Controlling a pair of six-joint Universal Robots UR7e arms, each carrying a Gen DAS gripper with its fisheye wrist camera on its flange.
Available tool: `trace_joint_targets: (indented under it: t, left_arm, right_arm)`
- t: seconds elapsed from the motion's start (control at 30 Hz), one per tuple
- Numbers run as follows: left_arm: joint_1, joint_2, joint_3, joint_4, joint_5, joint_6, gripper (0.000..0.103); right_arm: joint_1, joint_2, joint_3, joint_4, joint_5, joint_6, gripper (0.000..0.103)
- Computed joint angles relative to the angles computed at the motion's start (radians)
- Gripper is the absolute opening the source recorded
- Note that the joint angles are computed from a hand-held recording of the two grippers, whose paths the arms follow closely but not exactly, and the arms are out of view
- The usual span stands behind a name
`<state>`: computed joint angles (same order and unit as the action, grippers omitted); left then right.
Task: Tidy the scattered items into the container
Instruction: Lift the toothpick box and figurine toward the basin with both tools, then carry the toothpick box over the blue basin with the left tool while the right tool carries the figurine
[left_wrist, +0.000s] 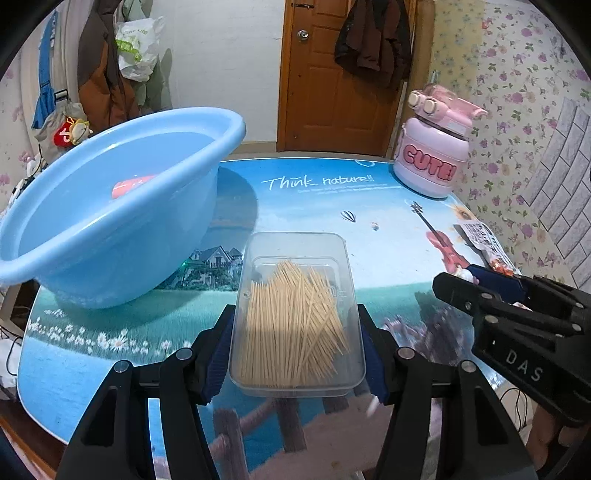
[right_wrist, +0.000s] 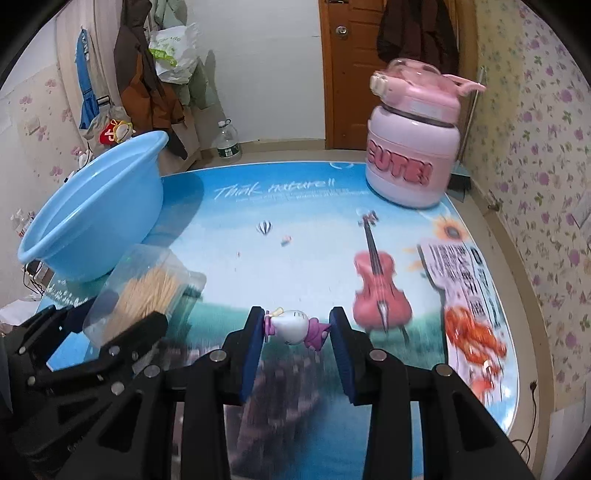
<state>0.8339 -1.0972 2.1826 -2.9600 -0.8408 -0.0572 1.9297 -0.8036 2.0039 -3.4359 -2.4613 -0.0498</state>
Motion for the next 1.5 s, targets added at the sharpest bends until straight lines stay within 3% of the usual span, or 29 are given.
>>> trace_joint_targets:
  t: [0.2,0.37,0.6,0.8,1.5]
  left_arm:
    - [-0.031,-0.030,0.041,0.008,0.023,-0.025,0.058]
    - [-0.050,-0.058,0.077,0.020,0.038,-0.053,0.058]
    - [-0.093,-0.093,0.129,0.028,0.052,-0.069,0.059]
    - [-0.112,-0.114,0.161,0.038,0.070,-0.105,0.058]
    - [-0.132,-0.138,0.178,0.043,0.086,-0.111,0.059]
  right_arm:
    - [0.017,0.003,0.045,-0.077,-0.019,0.015,0.037]
    - [0.039,0.025,0.086,-0.211,-0.031,0.009,0.037]
    - [0.069,0.025,0.113,-0.243,-0.034,0.015,0.037]
    - [0.088,0.065,0.131,-0.362,-0.059,-0.020,0.037]
    - [0.093,0.053,0.157,-0.367,-0.044,0.003,0.037]
